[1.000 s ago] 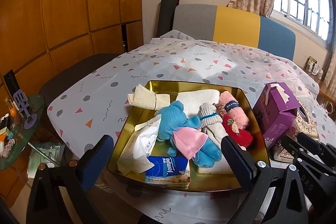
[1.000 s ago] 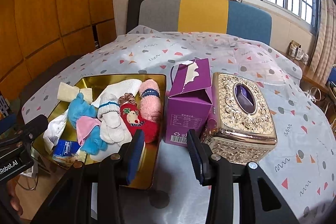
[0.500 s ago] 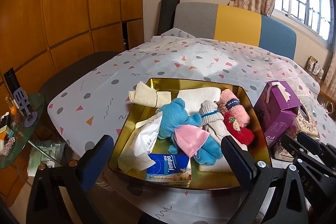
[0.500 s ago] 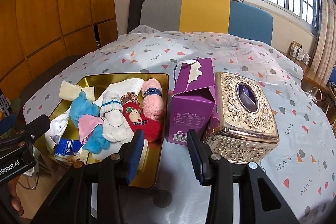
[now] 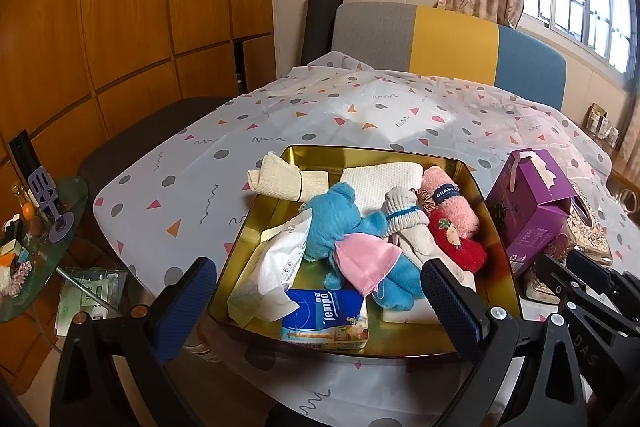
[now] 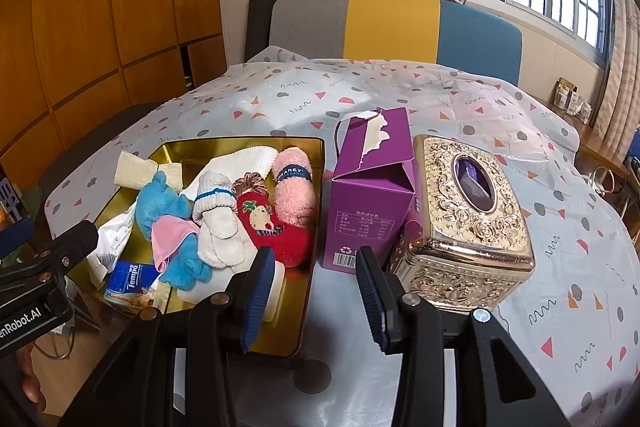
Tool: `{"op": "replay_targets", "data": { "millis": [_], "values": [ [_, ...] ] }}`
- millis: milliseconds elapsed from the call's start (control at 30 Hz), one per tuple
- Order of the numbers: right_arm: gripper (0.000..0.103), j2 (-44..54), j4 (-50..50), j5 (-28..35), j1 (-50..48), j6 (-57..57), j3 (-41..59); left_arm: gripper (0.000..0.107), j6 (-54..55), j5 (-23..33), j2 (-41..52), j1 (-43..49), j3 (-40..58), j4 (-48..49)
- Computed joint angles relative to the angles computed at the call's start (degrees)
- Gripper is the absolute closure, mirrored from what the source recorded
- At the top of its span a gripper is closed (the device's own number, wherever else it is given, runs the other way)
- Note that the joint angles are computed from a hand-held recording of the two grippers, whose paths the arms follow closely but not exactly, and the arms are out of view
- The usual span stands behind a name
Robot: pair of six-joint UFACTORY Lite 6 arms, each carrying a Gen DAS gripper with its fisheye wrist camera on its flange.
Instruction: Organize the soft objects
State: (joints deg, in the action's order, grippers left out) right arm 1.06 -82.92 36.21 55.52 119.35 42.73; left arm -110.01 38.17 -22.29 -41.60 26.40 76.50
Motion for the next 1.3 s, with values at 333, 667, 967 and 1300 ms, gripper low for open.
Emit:
{"op": "replay_targets", "data": {
  "millis": [333, 667, 967, 1300],
  "values": [
    [0.061, 0.0, -0.3, 0.0, 0.2, 0.4, -0.2, 0.004, -0.1, -0.2, 0.2, 0.3, -0.1, 0.0],
    [0.061, 0.3, -0.7, -0.4, 0.2, 0.7, -0.5, 0.004, -0.1, 0.0, 0.0, 0.3, -0.4, -0.1],
    [0.061, 0.3, -0.8, -0.5, 0.2, 0.7, -0.5, 0.004, 0.0, 0.1, -0.3, 0.3, -0.5, -0.1],
    [0.061, 0.1, -0.5, -0.4, 0.4, 0.6, -0.7, 0.004, 0.0, 0.3, -1.4, 0.1, -1.1, 0.1]
  ]
}}
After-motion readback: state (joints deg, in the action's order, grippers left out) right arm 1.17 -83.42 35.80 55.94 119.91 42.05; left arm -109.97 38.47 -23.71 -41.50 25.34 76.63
